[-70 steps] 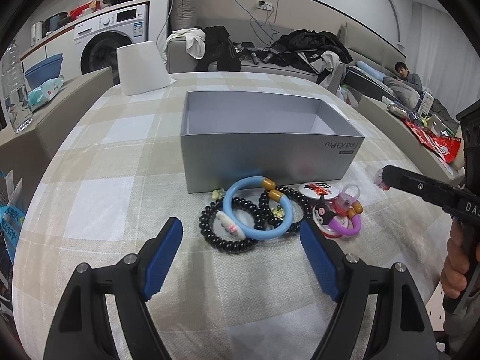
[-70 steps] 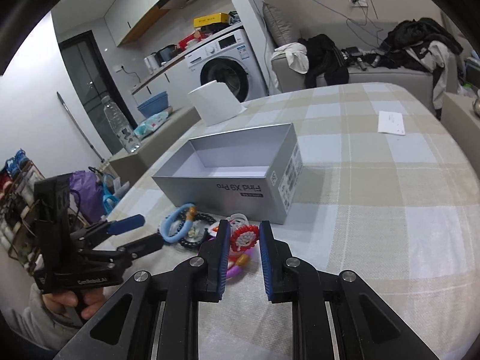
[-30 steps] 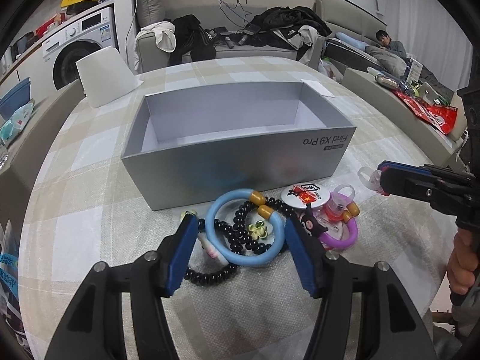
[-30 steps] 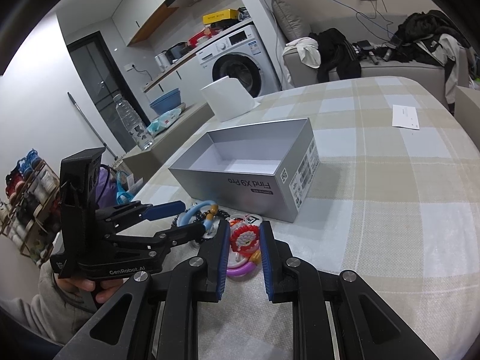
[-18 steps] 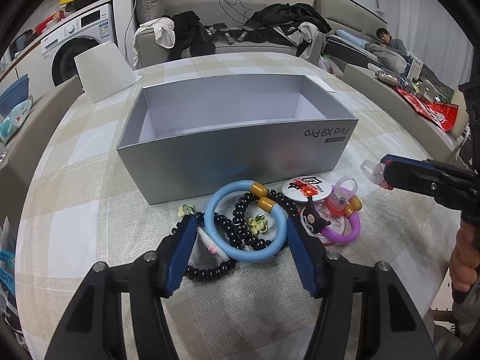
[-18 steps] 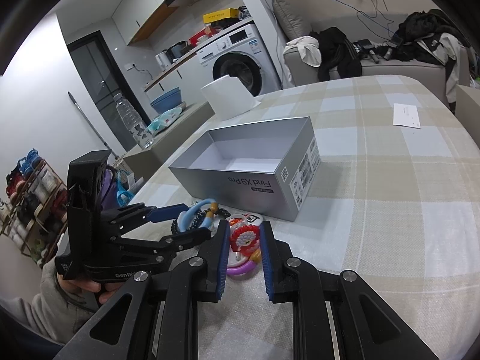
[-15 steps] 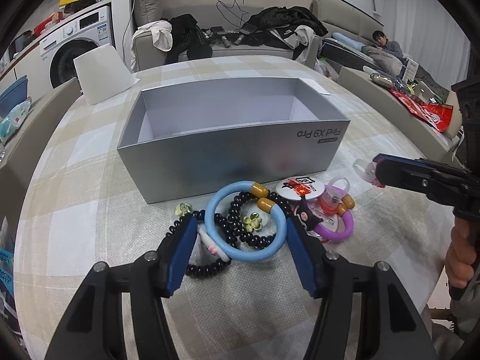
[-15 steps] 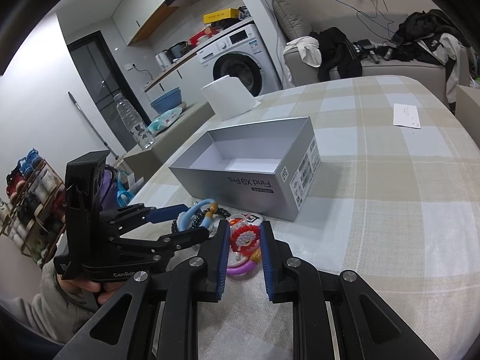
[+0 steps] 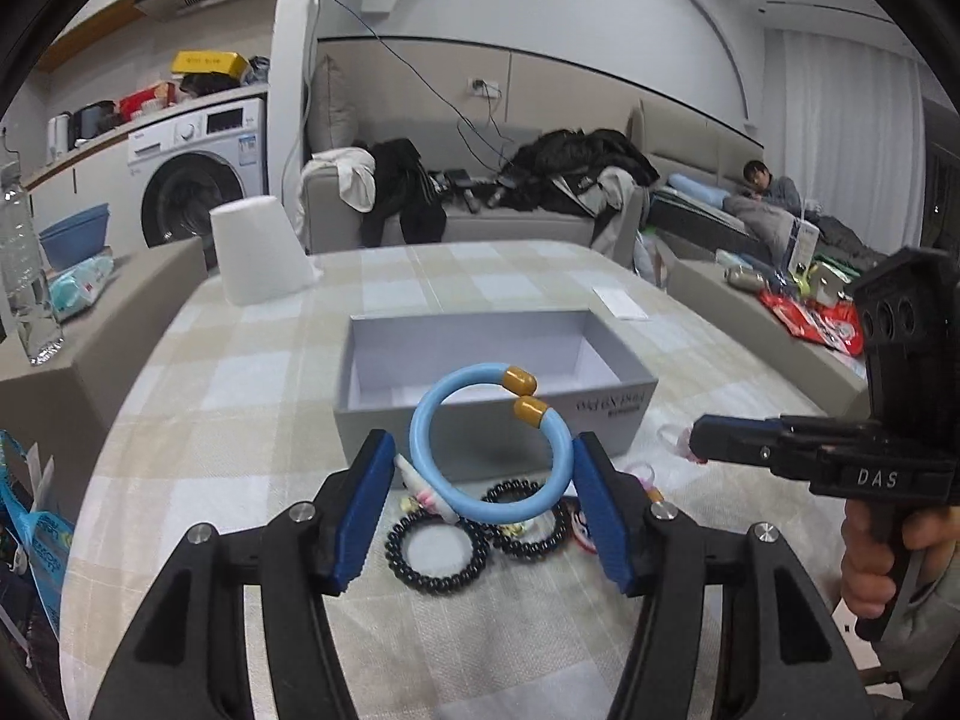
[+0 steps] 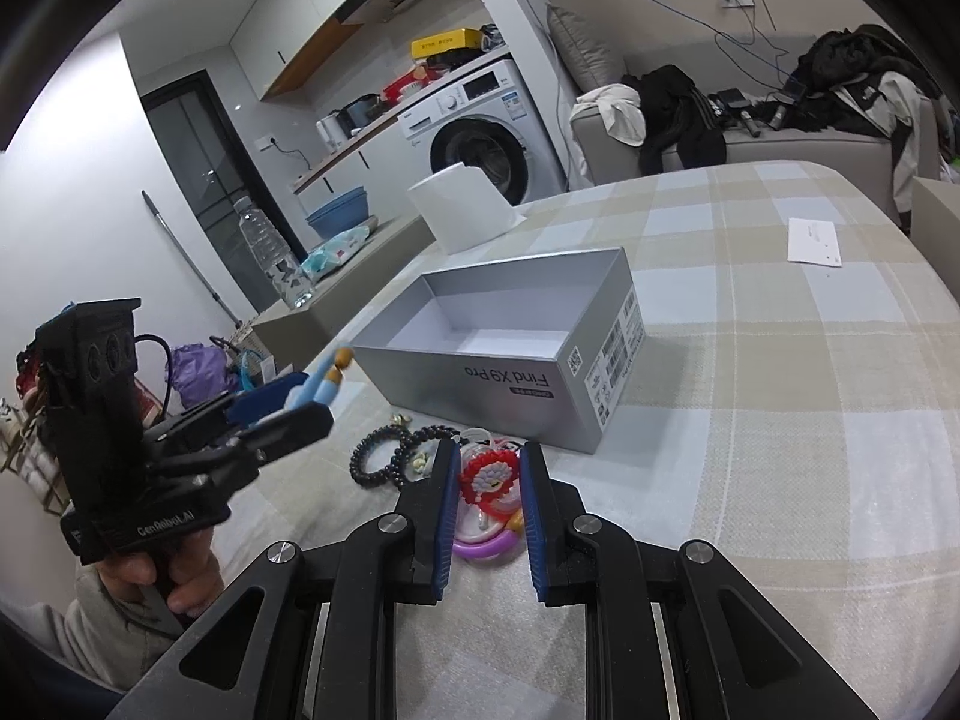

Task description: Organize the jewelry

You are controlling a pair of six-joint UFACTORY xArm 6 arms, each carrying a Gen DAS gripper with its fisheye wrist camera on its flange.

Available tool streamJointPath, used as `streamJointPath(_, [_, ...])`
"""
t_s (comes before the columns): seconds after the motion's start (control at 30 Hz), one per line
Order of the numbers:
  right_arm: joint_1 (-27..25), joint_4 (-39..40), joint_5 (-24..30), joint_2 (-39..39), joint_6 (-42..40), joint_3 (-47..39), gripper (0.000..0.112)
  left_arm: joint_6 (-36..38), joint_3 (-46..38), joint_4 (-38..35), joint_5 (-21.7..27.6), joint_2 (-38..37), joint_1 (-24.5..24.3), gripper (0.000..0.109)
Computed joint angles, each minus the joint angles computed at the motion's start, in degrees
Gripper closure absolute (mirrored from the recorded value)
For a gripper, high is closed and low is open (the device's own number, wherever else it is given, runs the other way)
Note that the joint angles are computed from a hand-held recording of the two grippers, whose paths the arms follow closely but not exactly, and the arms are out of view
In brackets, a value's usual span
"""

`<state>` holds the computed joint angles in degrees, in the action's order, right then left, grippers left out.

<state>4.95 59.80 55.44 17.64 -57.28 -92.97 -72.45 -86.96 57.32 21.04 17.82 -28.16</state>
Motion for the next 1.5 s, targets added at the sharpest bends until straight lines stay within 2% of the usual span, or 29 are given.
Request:
streamJointPath(0.27, [0.01,2.34,-0.61,1.12,1.39,-2.38,0.092,2.69,-4.35,-4.91,2.44,3.24,0.93,0.053])
streamJointPath(0.43, [1.25,0.00,-3.81,5.05,6.66,-9.07,0.092,6.32,-9.87,-8.45,3.88,6.87,2.02,0.053])
streamJointPath(0.6, [2.52,-2.89,-3.87,10.88,11.33,-17.81,0.092,8.49,-15.45,-11.76,6.57,11.31,3.33,0.053])
streamJointPath(0.77, [3.61,-6.72,-2.30,15.20,14.43,-23.87,0.092,11.32,-14.85,-14.18,7.99,11.49,2.97,0.053])
streamJointPath(0.87, [4.22,-7.75,-3.16,16.04,15.72,-24.61,0.091,10.76,-14.52,-12.12,9.63,10.93,2.21,0.053])
streamJointPath(1.03, [4.99,-8.41,-3.49,15.80,14.90,-24.10,0.090,13.32,-15.41,-14.01,10.16,11.21,2.02,0.052])
streamJointPath(1.1, [4.94,-7.88,-3.29,15.30,14.19,-23.55,0.074,13.98,-14.92,-15.40,9.47,10.84,2.17,0.052])
streamJointPath(1.13, [4.91,-7.19,-3.66,14.67,13.35,-22.67,0.053,14.41,-14.60,-16.22,9.31,10.55,2.10,0.049])
streamJointPath(1.17, [4.84,-5.51,-4.68,13.25,10.92,-20.60,0.041,15.49,-13.82,-17.46,8.59,9.94,2.08,0.046])
streamJointPath(1.23, [4.95,-4.46,-6.72,10.82,7.73,-17.37,0.037,15.41,-12.19,-17.52,6.31,8.72,2.07,0.023])
streamJointPath(1.3, [4.70,-4.28,-7.16,9.04,6.11,-15.12,0.025,11.65,-9.39,-14.24,4.01,6.52,1.97,0.008])
streamJointPath(1.33, [4.54,-4.20,-7.30,8.35,5.70,-14.19,0.012,9.85,-8.31,-12.98,3.27,5.60,1.87,0.006])
streamJointPath(1.43, [4.05,-2.53,-10.15,4.94,3.02,-8.81,0.009,9.01,-4.49,-13.74,1.90,2.85,1.62,0.006])
streamJointPath(1.5, [3.81,-3.21,-12.37,2.77,2.53,-5.38,0.009,8.08,-1.93,-14.43,2.98,1.14,1.22,0.006])
